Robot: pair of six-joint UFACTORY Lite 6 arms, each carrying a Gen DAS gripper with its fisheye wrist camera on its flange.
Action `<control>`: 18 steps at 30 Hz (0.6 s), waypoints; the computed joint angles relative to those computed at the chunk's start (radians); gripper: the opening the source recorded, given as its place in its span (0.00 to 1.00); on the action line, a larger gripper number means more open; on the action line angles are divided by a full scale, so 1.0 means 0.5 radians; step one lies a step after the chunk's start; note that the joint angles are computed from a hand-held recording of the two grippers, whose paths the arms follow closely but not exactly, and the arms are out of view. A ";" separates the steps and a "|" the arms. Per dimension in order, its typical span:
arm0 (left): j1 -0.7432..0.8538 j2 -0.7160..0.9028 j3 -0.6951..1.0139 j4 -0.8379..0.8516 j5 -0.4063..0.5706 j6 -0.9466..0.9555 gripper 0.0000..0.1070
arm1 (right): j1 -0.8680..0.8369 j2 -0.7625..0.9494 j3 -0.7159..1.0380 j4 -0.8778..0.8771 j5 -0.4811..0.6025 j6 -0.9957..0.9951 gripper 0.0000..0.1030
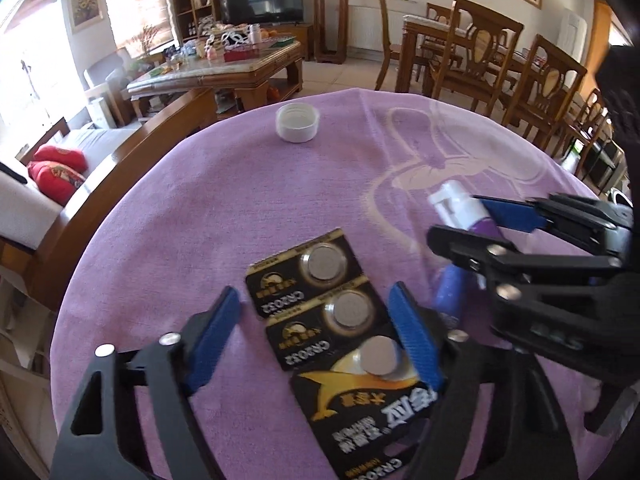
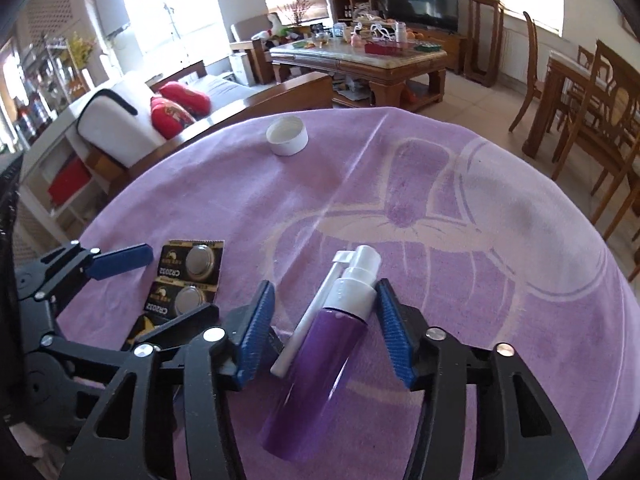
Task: Collect trash
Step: 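Grasp the coin-cell battery card with the left tool while the right tool grasps the purple spray bottle, then carry the battery card and spray bottle over the bin and open both tools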
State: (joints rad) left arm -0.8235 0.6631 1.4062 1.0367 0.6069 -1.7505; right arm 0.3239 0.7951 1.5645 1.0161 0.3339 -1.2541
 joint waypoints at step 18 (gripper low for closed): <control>-0.061 -0.454 -0.579 0.700 -0.099 -0.773 0.58 | -0.348 -0.450 -0.553 0.716 0.366 -0.891 0.22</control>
State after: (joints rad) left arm -0.8538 0.4361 1.1169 1.3868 0.5573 -2.1369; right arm 0.1498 0.5700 1.2880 1.3743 0.5170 -1.6993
